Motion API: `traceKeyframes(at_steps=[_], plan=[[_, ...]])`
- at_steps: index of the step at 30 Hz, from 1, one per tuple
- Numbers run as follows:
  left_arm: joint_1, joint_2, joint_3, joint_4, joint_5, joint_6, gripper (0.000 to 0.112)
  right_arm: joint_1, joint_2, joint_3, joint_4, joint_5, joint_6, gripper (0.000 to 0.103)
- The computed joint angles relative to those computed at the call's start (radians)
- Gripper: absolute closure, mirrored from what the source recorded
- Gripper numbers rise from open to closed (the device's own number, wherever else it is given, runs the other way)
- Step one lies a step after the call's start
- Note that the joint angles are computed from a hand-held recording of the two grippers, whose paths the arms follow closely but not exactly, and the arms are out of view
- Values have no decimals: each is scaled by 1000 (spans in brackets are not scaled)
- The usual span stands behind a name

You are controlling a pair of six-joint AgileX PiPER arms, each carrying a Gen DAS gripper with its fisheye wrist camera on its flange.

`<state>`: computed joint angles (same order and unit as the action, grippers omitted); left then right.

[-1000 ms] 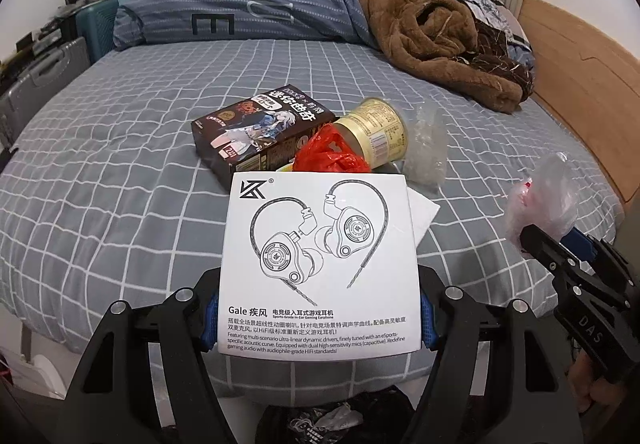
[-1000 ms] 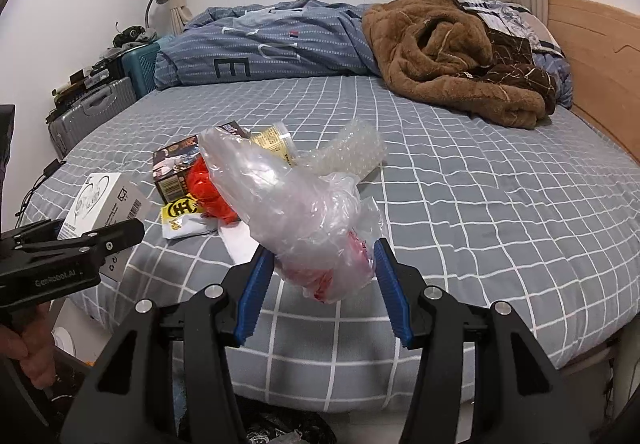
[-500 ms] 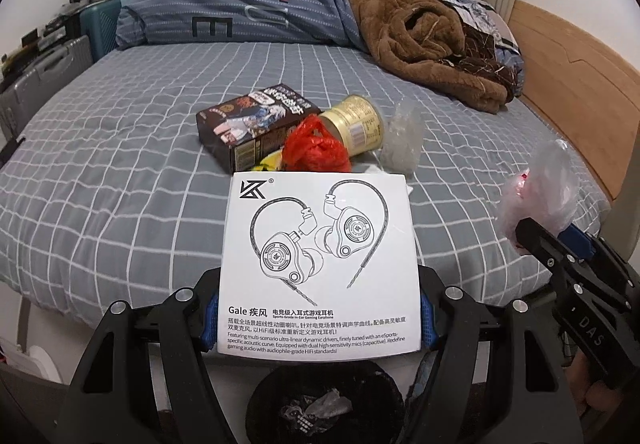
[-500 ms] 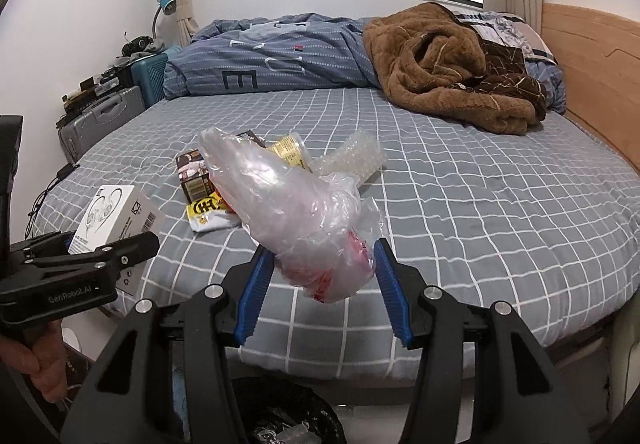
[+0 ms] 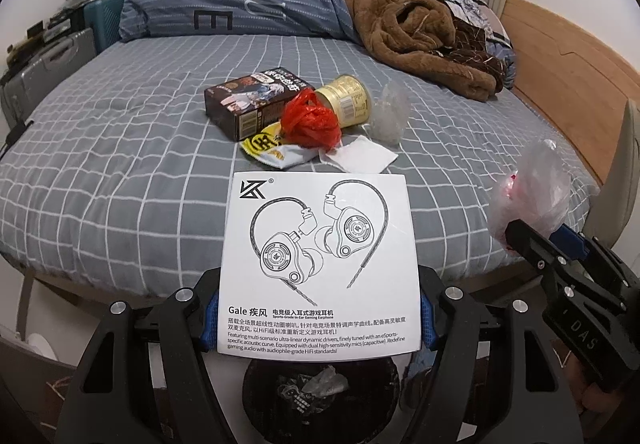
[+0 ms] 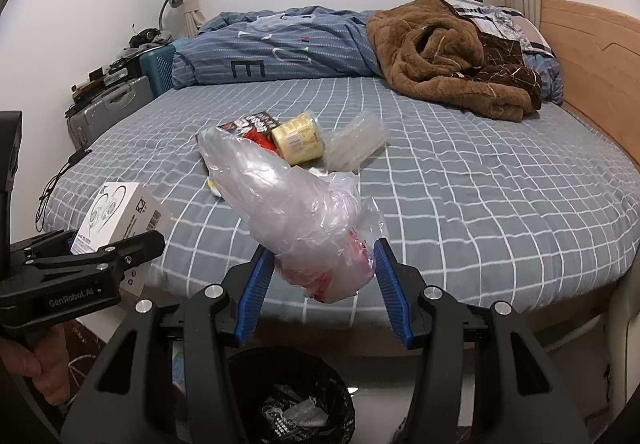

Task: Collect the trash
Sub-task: 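Carry the white box and clear plastic bag down over the trash bin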

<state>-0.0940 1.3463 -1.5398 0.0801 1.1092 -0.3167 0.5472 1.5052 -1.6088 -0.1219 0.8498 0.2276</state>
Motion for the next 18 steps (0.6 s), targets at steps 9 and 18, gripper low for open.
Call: traceKeyframes(at_steps=[9, 18], plan=[[-20, -103, 135, 34, 13, -32, 43, 45, -71, 113, -9, 22, 50, 53], [-43, -210, 271, 47, 29, -52, 43, 116, -144, 252, -4, 30, 103, 53]])
